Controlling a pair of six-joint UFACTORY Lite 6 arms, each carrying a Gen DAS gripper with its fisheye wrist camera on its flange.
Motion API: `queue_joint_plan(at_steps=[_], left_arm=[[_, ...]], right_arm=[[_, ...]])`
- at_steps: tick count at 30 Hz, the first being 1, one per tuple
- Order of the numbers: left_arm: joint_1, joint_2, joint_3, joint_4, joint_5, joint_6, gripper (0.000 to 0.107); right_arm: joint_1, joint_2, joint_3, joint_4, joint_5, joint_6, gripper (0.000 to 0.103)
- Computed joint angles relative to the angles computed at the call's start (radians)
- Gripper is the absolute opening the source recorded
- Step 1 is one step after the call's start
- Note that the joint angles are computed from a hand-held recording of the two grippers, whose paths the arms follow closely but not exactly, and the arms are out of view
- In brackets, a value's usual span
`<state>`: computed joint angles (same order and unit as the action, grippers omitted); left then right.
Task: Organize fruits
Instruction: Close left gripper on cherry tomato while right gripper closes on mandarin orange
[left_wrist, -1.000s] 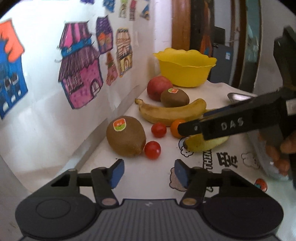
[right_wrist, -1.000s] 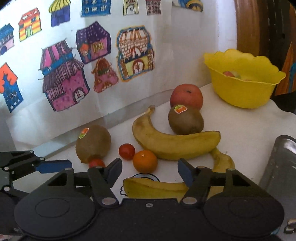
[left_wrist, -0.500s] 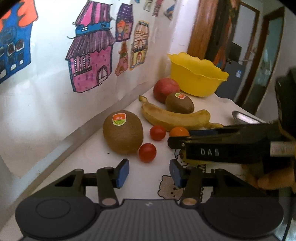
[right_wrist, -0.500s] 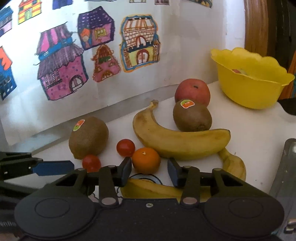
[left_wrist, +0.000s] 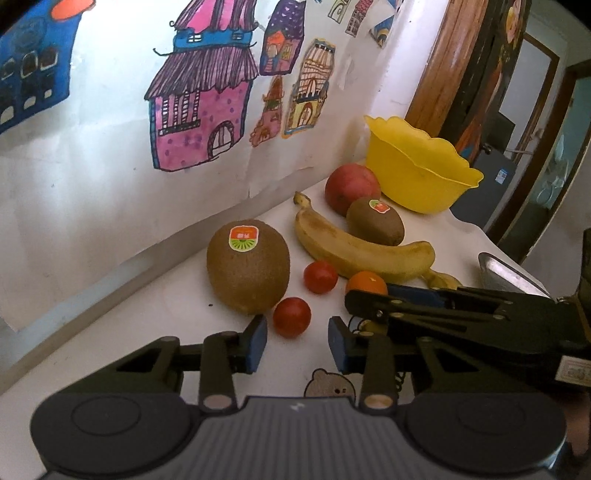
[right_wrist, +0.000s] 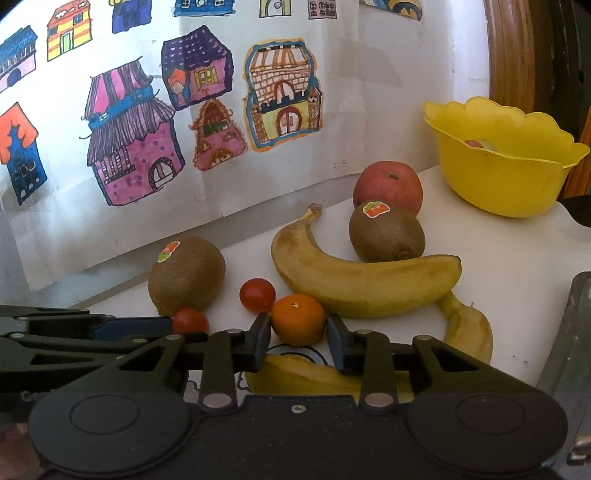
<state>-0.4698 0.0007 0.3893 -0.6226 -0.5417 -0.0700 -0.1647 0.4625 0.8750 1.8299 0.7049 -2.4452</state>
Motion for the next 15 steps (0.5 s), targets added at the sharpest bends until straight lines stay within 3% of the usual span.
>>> queue_joint_plan(at_steps=[9,15], left_arm=[[-0.008,0.017,0.031,-0.104,0.016,0.051,0.026],[0.011,-0.011,0.014,-0.068,0.043,0.023,0.024]], right_arm=[[0.002,-0.007,-0.015,0.025,-0.001,-0.024,0.035],[0.004,-0.023,-0.031,0.023,0.001,-0.026,0.035]])
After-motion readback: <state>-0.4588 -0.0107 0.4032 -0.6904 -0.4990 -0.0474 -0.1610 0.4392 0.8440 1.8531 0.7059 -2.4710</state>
